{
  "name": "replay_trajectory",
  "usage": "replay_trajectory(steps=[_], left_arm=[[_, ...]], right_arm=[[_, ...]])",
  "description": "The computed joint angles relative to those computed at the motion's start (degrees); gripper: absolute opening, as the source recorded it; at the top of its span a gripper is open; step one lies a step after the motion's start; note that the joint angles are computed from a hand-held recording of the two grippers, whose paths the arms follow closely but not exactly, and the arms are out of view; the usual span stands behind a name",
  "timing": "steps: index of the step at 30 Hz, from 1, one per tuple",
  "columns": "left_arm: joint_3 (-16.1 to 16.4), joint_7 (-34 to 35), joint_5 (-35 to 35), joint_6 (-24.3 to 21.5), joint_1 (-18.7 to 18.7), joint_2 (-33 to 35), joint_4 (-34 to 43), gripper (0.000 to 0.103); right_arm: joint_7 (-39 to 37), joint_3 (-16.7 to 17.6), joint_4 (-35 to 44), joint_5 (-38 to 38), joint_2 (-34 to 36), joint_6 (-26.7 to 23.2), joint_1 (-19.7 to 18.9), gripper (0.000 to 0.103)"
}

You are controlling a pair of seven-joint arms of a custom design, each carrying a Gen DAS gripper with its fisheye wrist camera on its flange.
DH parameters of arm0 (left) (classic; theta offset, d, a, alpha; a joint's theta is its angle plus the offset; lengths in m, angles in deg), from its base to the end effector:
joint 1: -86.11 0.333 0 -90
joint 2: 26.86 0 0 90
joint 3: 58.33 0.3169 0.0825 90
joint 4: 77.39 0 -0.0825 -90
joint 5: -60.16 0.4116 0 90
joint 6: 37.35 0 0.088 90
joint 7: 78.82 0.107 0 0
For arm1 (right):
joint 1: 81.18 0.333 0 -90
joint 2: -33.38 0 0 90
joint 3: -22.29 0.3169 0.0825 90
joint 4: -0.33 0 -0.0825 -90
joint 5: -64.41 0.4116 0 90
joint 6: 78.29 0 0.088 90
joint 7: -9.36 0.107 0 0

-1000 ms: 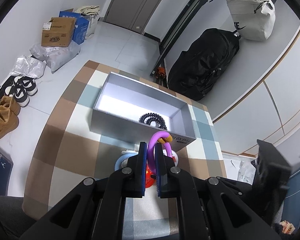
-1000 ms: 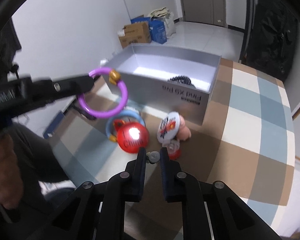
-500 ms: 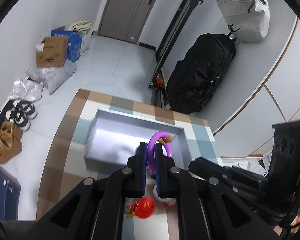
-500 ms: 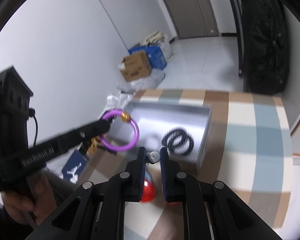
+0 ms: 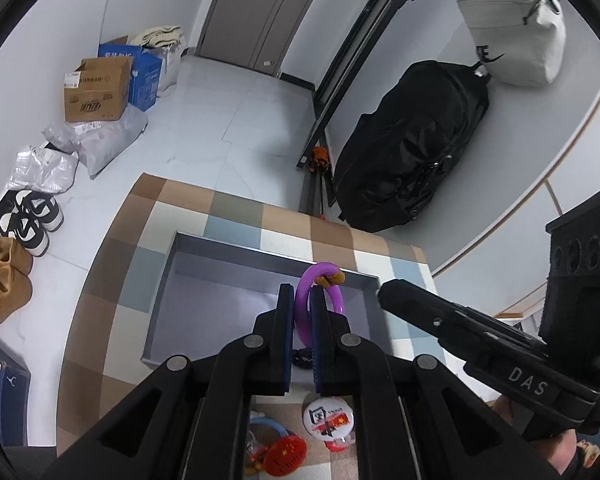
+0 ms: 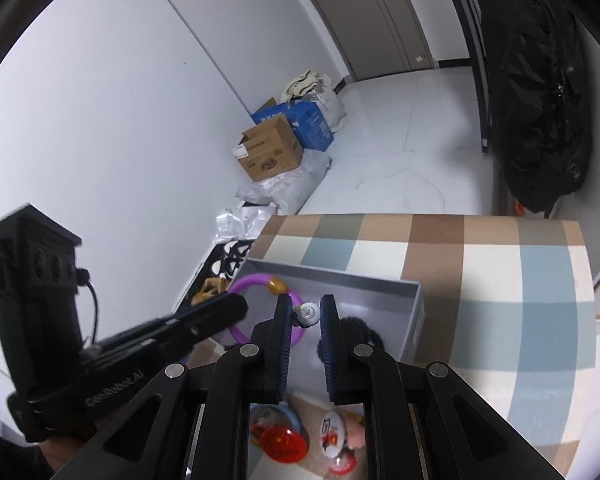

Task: Organize jewelry
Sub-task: 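Carry both items over the box and open both grippers to drop them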

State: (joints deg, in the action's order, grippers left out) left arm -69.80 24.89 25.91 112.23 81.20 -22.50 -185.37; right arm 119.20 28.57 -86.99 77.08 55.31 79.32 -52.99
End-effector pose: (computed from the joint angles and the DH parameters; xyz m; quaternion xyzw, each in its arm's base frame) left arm 0.6294 -0.1688 0.5279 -0.6205 0.6854 -0.3785 0.0443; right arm 0.6298 0.4045 0.5331 -0.6619 0.6221 -0.0322 0.4170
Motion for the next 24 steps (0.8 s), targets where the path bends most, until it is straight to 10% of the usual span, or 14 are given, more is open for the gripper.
replay_trajectory(steps=[18,24], left_arm=[[-1.95,-1.4,-1.95,-8.09,2.29,5.55,5.98,0.006],[-1.59,-2.42,0.46,-8.05,1.71,4.39,5.24,0.025]], right_arm=[[2.75,-0.54,3.79,1.59,3.43,-5.25,-1.36,0.016],[4.27,-0.65,0.32,2.38,1.44,-0.35,-1.46,0.066]])
